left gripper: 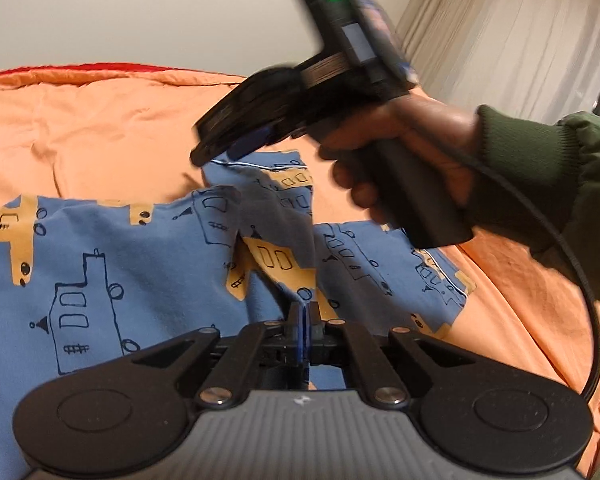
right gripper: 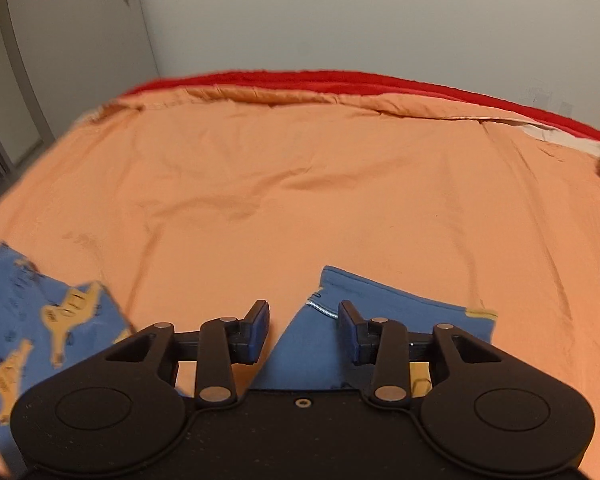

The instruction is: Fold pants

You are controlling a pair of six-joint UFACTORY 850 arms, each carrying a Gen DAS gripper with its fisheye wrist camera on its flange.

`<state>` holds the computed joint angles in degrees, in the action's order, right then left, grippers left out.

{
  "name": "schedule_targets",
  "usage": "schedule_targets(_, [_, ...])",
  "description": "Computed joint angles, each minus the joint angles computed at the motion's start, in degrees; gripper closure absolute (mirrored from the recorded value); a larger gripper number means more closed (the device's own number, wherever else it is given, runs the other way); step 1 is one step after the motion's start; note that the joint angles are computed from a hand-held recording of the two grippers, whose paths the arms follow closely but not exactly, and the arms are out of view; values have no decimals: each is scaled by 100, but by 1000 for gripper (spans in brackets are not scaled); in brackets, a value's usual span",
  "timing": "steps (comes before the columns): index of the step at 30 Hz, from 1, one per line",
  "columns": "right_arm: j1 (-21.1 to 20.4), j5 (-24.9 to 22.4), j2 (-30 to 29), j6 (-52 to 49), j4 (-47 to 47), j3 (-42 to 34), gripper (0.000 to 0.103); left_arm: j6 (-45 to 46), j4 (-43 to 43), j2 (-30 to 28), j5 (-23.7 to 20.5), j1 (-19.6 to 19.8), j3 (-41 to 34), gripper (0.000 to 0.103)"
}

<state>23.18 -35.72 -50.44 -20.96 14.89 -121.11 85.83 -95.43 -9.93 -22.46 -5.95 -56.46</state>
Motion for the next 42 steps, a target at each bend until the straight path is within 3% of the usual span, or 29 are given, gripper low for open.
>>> schedule_targets(2, [115, -198, -241, 583, -676, -276, 68, -171, 39, -25, 22, 6, -28, 103])
schedule_targets(3, [163, -18, -189, 783, -1004, -149, 76, -194, 41, -25, 23, 7, -30, 103])
schedule_targets(4, [176, 160, -111, 787, -1142, -1, 102, -355, 283, -1, 122, 0, -31, 103])
schedule_targets(5, [144, 297, -6, 709, -1040, 164, 102, -338, 285, 15, 116, 2, -26, 103])
schedule_targets(11, [-412, 1856, 1595, -1400, 2276, 2353, 103, 335, -13, 237, 67, -8, 147, 103])
schedule_targets(16, [-949, 2286, 3115, -4268, 5274, 4150, 103, 668, 218, 545, 87, -131, 296, 103])
schedule_targets(19, [-1327, 2214, 3740, -5811, 7017, 5049, 103, 363, 1079, 626, 129, -278, 264, 103])
schedule_targets(24, [-1583, 2332, 4119, -6071, 7528, 6083, 103, -1302, 3195, 443, 79, -515, 20, 103])
schedule_targets(27, [-1673, 2235, 4206, -7259, 8771, 6524, 103, -2243, 4234, 373, -294, -487, -109, 101])
schedule_targets(30, [-1756, 2091, 4249, -7906, 9505, 6772, 79, -3159, 5395, 227, -406, -566, -488, 97])
schedule_targets(31, [-1800, 2008, 4239, -7823, 9450, 6795, 67, -3495, 5880, 162, -531, -587, -697, 90])
schedule_targets(33, [-1883, 1778, 4241, -7891, 9542, 6834, 61, -4107, 6793, -106, -790, -677, -1295, 58])
schedule_targets(34, [-1916, 1705, 4249, -7967, 9604, 6849, 55, -4511, 7299, -249, -777, -782, -1582, 31])
schedule_targets(35, [-1958, 1624, 4248, -7896, 9525, 6846, 50, -4815, 7613, -402, -766, -854, -1871, 19])
schedule_targets(39, [-2109, 1354, 4172, -7394, 9114, 6816, 50, -5164, 7893, -1450, -1349, -1097, -3366, 15])
schedule_targets(42, [-2182, 1263, 4157, -7593, 9298, 6855, 56, -5114, 8056, -2148, -1108, -1295, -4052, 20])
